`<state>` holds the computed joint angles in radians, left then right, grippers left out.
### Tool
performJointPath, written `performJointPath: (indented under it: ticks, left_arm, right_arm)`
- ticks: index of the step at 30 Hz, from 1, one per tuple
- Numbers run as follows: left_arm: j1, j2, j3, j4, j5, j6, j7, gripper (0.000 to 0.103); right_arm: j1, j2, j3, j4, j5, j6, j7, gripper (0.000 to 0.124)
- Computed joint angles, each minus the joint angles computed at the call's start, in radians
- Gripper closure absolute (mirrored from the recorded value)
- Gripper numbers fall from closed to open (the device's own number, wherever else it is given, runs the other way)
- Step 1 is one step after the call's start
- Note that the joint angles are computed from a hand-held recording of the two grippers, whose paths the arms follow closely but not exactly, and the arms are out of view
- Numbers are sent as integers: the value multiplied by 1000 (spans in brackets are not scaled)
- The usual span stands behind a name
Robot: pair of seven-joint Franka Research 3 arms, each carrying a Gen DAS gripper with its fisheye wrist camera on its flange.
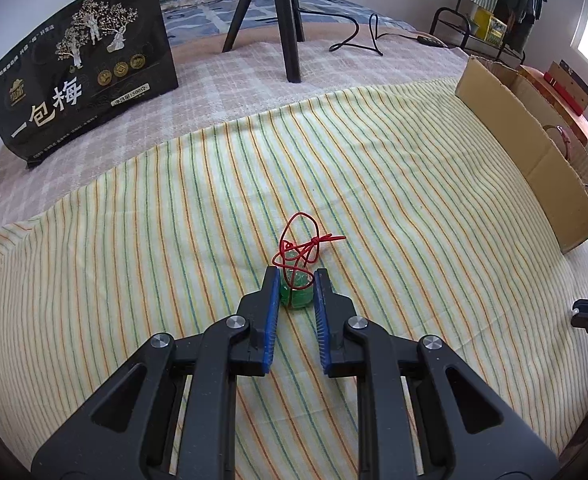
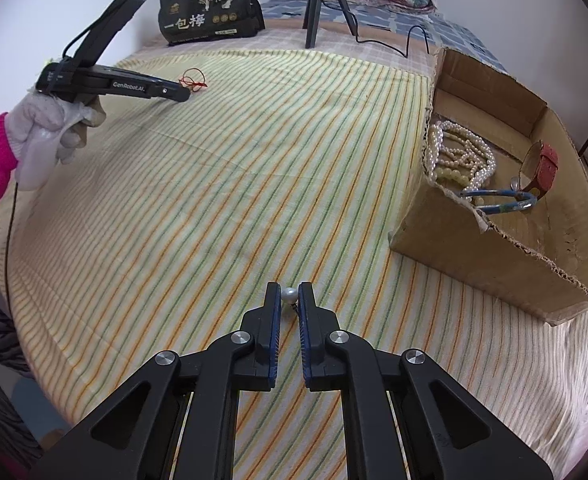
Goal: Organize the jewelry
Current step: 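Grasp the pearl stud with the right tool while the left tool grasps the jade pendant, then carry the stud and jade pendant into the box and open both tools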
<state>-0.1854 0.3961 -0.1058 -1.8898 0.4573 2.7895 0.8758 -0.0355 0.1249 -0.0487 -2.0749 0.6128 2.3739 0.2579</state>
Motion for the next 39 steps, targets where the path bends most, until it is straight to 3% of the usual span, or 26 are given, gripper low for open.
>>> performJointPath:
  ticks: [7,19,31,39]
  left_arm:
    - [-20,-51,21,-36,50,18,-63,88]
    - [-38,-89,9,-9,117,48,-131,88]
    - [-67,-18,-28,128,70,71,-59,88]
    - [-96,75,-42,275,11,36,22,88]
  right_arm:
    - [-4,-26,-2,-9,42,-15,-32,117]
    - [-13,-59,-18,2,111,-36,-52,117]
    - [-46,-31,-34,90,160,-50,-14,117]
    - [-75,23,-31,177,170,-48,37,117]
